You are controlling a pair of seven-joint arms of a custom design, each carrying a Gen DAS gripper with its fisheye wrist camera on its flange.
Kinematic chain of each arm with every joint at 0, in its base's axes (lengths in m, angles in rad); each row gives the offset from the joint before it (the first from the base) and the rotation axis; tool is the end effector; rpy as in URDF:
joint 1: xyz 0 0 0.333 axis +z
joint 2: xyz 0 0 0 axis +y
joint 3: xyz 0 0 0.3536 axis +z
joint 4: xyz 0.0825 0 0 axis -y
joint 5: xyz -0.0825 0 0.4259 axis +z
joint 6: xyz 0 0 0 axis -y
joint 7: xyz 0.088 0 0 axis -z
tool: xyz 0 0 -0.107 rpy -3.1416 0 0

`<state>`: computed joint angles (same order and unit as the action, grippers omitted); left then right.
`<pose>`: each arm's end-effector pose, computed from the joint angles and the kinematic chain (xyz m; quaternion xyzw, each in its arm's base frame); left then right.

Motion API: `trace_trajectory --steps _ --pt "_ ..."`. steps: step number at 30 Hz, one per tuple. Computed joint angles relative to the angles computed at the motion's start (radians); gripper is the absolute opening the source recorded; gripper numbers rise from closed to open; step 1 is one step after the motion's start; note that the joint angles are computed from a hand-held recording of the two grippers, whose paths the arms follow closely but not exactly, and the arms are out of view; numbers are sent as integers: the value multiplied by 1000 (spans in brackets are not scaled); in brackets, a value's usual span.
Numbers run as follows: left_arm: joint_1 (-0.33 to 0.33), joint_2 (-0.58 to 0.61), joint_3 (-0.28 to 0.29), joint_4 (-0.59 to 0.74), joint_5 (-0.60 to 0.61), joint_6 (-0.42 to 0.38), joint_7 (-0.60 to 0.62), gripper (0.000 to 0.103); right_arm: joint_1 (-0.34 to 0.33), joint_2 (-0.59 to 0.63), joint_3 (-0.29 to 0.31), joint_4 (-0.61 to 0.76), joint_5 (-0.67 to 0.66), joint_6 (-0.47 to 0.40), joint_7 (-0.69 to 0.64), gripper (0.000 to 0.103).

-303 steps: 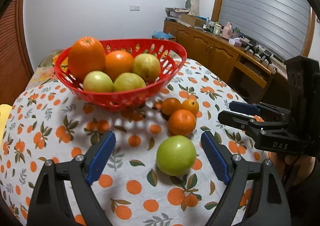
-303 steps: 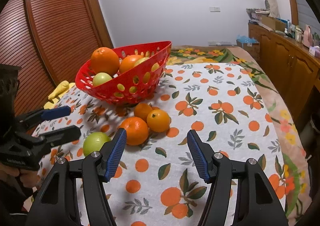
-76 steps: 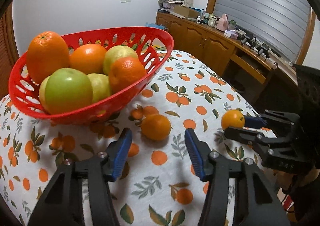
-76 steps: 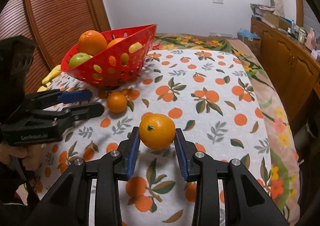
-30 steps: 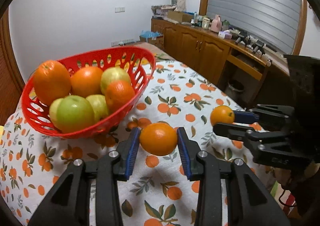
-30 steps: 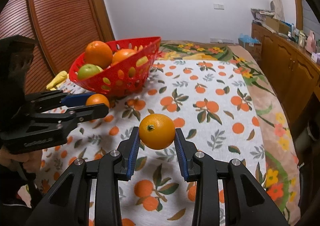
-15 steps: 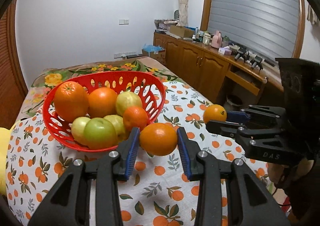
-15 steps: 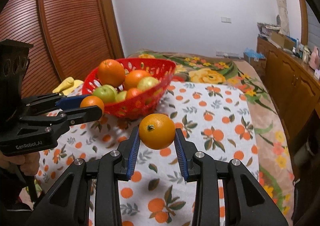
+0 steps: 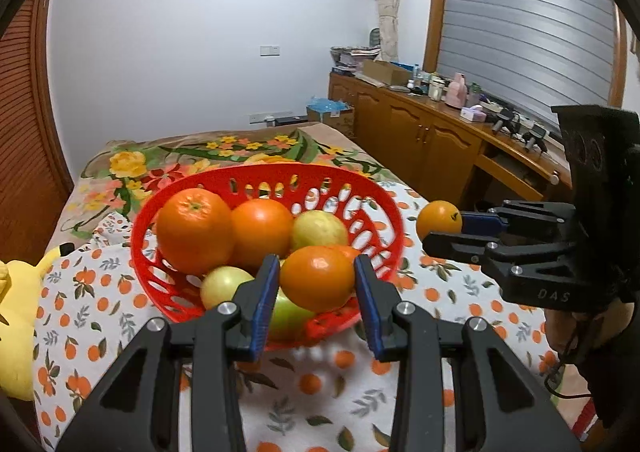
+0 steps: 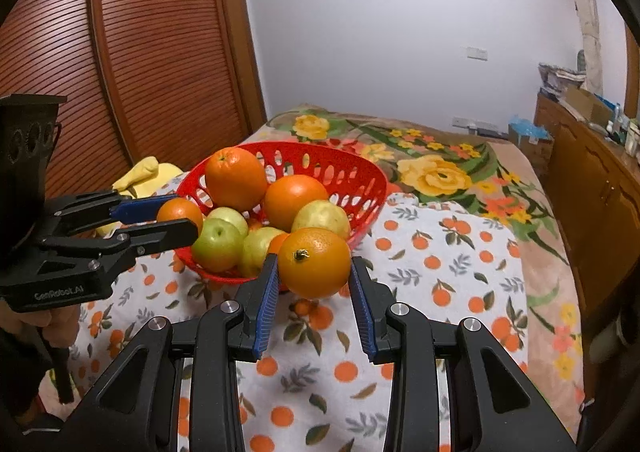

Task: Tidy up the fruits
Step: 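Carry both tangerines over the red basket and lower them in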

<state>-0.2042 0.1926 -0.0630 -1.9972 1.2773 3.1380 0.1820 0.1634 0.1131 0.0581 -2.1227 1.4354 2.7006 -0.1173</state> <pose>0.6011 -0.2493 0.4440 -0.5809 0.6730 -0.3809 0.2541 0.6089 0.1020 0.3978 -0.8079 0.3840 -0.1502 0.4209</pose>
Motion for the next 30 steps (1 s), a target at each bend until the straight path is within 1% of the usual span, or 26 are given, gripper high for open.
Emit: trace_trajectory --steps 4,10,13,14,20,24,27,30 --pt "14 21 5 16 -31 6 29 37 7 41 7 46 -53 14 41 34" --pt "23 61 9 47 -132 13 130 37 -4 82 19 96 -98 -5 98 34" --pt "22 84 13 64 -187 18 177 38 -4 99 28 117 -110 19 95 34" --pt "29 95 7 72 -215 17 204 38 -5 105 30 126 -118 20 102 34" --pt "13 129 17 107 -310 10 294 38 -13 139 44 171 -158 28 136 34" --pt "14 147 13 126 -363 2 353 38 -14 172 52 213 -192 32 172 34" --pt "-13 155 46 138 -365 13 352 38 -13 208 56 259 -240 23 224 34" --pt "-18 162 53 146 -380 14 358 38 -11 241 63 298 -294 30 273 34"
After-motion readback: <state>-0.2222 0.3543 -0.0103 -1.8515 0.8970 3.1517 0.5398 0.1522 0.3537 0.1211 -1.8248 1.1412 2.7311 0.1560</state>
